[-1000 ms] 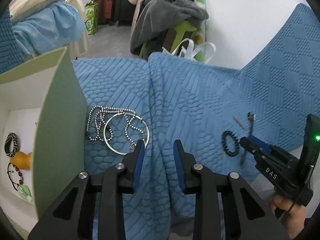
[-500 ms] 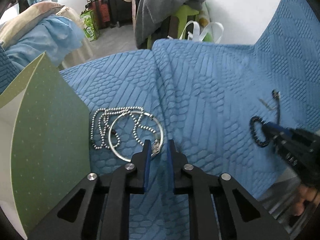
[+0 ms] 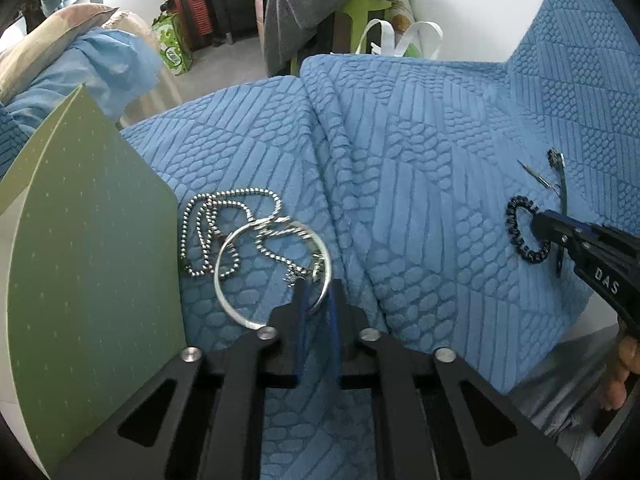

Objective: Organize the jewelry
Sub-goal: 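Grasp the silver hoop's bead chain with the left tool while the right tool grasps the black coiled hair tie, then lift the hoop chain and coiled hair tie off the sofa toward the box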

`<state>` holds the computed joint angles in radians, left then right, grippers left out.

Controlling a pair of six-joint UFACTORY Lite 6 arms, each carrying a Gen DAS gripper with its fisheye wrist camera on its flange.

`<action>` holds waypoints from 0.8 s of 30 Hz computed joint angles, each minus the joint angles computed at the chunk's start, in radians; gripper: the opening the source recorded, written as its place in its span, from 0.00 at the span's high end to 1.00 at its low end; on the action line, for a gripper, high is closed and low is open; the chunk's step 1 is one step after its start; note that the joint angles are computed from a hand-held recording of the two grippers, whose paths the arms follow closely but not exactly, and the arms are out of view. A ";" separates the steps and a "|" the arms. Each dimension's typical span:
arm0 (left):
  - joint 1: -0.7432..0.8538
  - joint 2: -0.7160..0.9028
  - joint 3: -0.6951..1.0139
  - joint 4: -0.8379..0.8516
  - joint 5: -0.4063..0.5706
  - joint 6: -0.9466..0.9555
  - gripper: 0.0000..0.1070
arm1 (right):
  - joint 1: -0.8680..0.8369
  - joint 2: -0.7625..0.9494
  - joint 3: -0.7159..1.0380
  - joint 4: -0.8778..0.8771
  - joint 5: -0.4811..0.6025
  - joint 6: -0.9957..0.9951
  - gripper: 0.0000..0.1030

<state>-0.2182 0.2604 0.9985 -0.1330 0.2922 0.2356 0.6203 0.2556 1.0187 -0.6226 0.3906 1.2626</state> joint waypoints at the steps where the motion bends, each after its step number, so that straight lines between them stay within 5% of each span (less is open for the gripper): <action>1: -0.002 -0.013 -0.012 -0.010 0.000 0.011 0.96 | 0.002 0.000 -0.001 0.002 -0.002 0.001 0.93; 24: 0.137 -0.369 -0.288 -0.548 0.267 0.454 0.98 | 0.078 -0.063 -0.051 0.136 -0.068 -0.073 0.93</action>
